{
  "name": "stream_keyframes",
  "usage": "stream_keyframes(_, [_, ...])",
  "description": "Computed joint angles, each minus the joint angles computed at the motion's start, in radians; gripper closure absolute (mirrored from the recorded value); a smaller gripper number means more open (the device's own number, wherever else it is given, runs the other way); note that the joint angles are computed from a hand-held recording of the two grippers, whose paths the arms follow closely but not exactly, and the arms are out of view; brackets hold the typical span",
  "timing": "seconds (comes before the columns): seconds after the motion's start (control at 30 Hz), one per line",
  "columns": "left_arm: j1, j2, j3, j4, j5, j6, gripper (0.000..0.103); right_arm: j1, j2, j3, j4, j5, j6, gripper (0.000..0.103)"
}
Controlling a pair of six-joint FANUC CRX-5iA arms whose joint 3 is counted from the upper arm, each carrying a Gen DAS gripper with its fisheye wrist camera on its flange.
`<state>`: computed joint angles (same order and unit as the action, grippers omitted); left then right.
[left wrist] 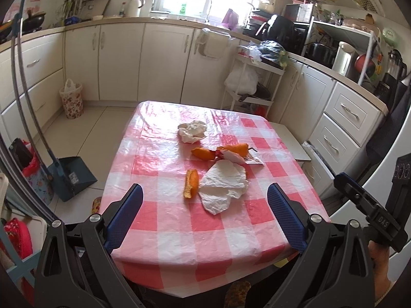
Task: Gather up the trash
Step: 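Bring both tools back over the table and hold them open, then grasp the orange peel strip with the left tool while the right tool lowers onto a white tissue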
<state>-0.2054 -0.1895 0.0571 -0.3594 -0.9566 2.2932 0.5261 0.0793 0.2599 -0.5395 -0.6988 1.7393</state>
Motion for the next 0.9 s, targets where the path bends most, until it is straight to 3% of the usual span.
stream_keyframes(0.33, [0.049,0.009,-0.035,0.034,0.0,-0.039,0.009,0.023,0.042,0.041,0.101,-0.066,-0.051,0.012])
stream_keyframes(0.5, [0.08,0.015,-0.05,0.038,-0.021,-0.042,0.009,0.058,0.175,0.195,0.118,-0.219,-0.086,0.014])
stream_keyframes(0.77, [0.16,0.008,-0.104,0.106,0.026,-0.052,0.009,0.125,0.386,0.4,0.246,-0.318,-0.202,0.024])
stream_keyframes(0.8, [0.166,0.013,-0.105,0.115,0.031,-0.064,0.009,0.128,0.418,0.436,0.26,-0.352,-0.214,0.031])
stream_keyframes(0.83, [0.17,0.02,-0.103,0.122,0.034,-0.075,0.009,0.127,0.444,0.468,0.259,-0.388,-0.216,0.049])
stream_keyframes(0.9, [0.176,0.037,-0.096,0.134,0.04,-0.098,0.009,0.123,0.454,0.478,0.255,-0.412,-0.206,0.072])
